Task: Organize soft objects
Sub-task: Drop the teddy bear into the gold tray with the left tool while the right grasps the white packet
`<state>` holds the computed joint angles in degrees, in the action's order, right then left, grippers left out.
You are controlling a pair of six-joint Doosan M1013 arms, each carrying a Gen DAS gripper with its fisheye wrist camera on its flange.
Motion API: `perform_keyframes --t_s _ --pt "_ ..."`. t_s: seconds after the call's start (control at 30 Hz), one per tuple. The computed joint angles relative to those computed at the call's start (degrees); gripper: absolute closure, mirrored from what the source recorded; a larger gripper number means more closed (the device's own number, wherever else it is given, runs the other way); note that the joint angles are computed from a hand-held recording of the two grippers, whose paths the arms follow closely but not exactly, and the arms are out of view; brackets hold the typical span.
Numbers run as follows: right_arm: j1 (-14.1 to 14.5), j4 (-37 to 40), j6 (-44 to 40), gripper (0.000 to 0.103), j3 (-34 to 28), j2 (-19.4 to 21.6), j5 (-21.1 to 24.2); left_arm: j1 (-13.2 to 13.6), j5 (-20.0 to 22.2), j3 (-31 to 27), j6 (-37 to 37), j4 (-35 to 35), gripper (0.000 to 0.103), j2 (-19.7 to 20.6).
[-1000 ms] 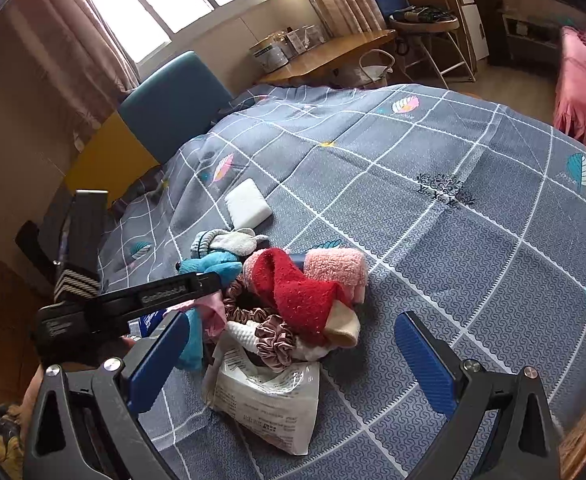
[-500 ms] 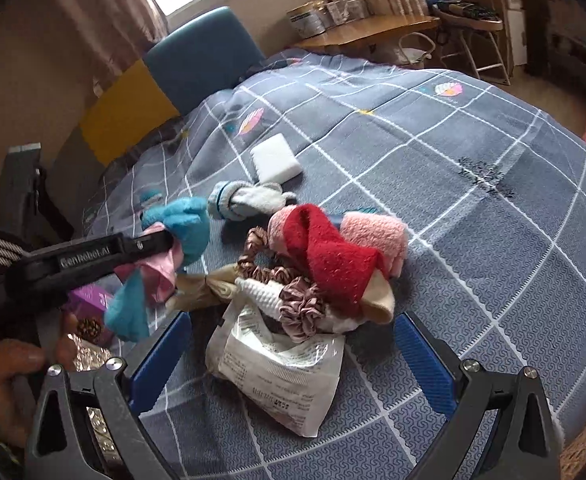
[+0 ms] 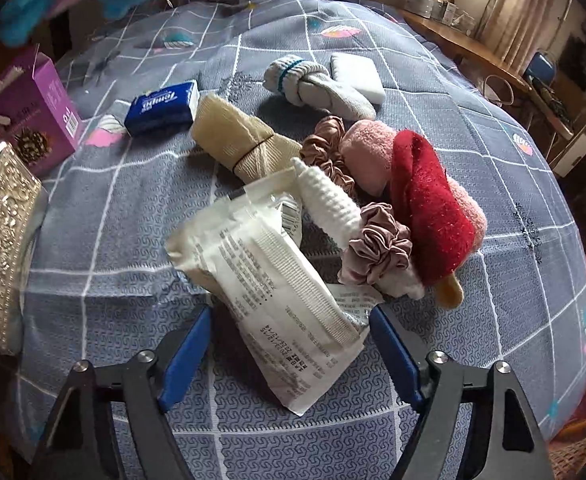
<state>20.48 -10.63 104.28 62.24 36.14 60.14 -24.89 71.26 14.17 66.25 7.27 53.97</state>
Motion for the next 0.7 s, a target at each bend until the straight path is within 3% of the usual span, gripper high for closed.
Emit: perform_keyframes --t_s 0.17,0.43,0.57,0.7 --pt "-0.17 0.15 -0.3 0.033 -0.2 0.18 0.33 3.26 -7.42 14.42 -8.52 7.5 0.075 -8.99" --pt "0.47 -1.81 -0.36 0.033 -0.23 0.35 0.85 6.98 -14.55 41.76 -23.76 17.89 0.074 -23.54" --pt "1.11 -3.73 -0.44 0.033 -0.12 0.38 1.22 7.32 -19.05 55.28 -30.41 18.96 0.074 -30.26" --pt "1.54 -5.14 -0.46 0.032 -0.26 0.56 1.88 6.68 -22.35 65.23 -35.7 19.8 0.073 -34.84"
